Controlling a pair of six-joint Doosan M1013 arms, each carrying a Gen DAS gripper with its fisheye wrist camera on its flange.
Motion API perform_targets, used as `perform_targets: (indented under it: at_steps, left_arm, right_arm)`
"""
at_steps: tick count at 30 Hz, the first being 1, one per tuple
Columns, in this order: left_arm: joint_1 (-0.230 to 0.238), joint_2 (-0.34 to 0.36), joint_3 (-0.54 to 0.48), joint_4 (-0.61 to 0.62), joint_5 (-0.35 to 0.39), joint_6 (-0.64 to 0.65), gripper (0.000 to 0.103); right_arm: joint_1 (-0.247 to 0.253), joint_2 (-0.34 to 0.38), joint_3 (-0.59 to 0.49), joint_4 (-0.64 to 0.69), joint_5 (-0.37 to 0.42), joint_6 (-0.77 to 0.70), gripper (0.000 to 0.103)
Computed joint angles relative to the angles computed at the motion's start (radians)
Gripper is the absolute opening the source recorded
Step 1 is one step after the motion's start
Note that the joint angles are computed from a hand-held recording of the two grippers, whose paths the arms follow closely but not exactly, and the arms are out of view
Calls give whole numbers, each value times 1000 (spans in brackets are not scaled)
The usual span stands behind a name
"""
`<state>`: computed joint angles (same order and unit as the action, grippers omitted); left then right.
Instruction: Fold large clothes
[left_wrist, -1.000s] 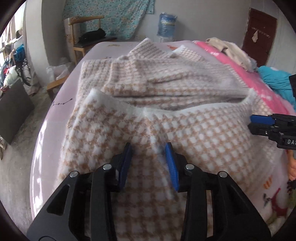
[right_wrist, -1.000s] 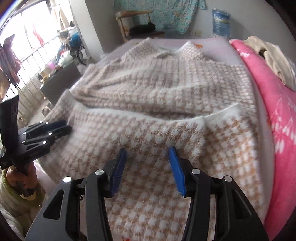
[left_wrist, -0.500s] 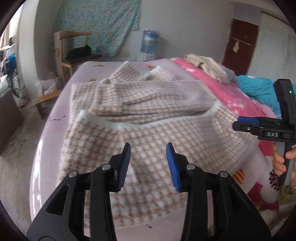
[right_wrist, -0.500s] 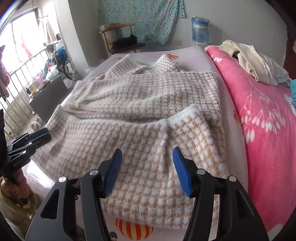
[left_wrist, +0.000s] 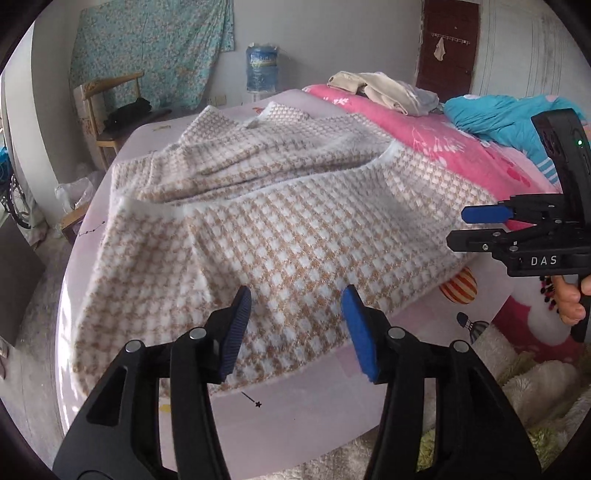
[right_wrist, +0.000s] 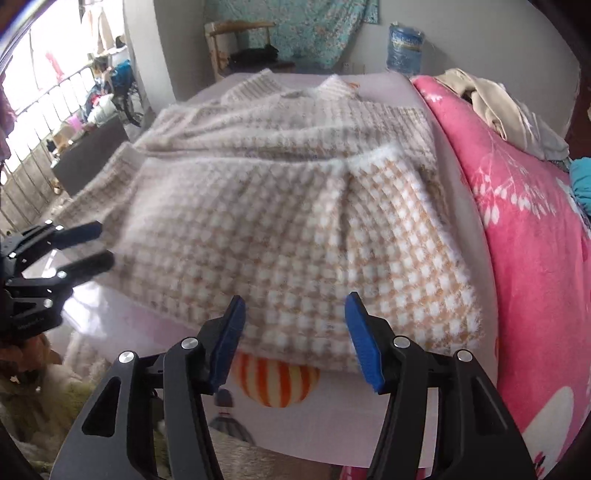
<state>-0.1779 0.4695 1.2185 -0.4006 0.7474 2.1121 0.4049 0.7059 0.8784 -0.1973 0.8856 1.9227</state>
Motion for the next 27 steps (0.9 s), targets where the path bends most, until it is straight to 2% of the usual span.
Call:
perform_targets:
  at_steps: [1, 3, 4, 7, 8, 10, 12, 14, 15, 17, 19, 21, 24, 27]
  left_arm:
    - [1, 0, 1, 11, -7, -22, 51]
    - [-8, 10, 0, 136, -15, -147, 51]
    - [-7, 23, -8, 162, -1, -183, 54]
    - [15, 28, -14, 73, 17, -181, 54]
    - [16, 23, -14, 86, 15, -193, 54]
    - [21, -4, 16, 91, -38, -187, 54]
    - [29, -23, 44, 120, -96, -213, 58]
    - [32, -7, 29, 228, -82, -327, 60]
    - [33, 10, 14, 283, -56, -388, 60]
    - [41, 26, 7, 275, -41, -398, 61]
    - [31, 18, 14, 320, -59, -407, 60]
    - [26, 9, 17, 339, -69, -394, 60]
    - [38, 1, 24, 313, -104, -399, 68]
    - [55, 33, -15, 264, -34, -421, 68]
  right_arm:
    - [4, -7, 10, 43, -42, -38, 56]
    - [21, 0, 4, 73, -86, -103, 56]
    - [31, 19, -24, 62, -69, -124, 56]
    - [51, 100, -118, 7, 48, -135, 57]
    - [59, 94, -103, -31, 26, -124, 57]
    - [62, 103, -142, -31, 83, -121, 56]
    - [56, 85, -128, 21, 44, -124, 56]
    - [55, 78, -118, 40, 1, -116, 56]
    - [55, 90, -134, 48, 6, -115, 56]
    - [57, 135, -191, 51, 60, -123, 57]
    - [68, 137, -183, -12, 44, -127, 57]
    - [66, 127, -183, 3, 63, -124, 57]
    - [56, 71, -102, -22, 9, -44, 57]
    - [41, 54, -66, -94, 35, 64, 58]
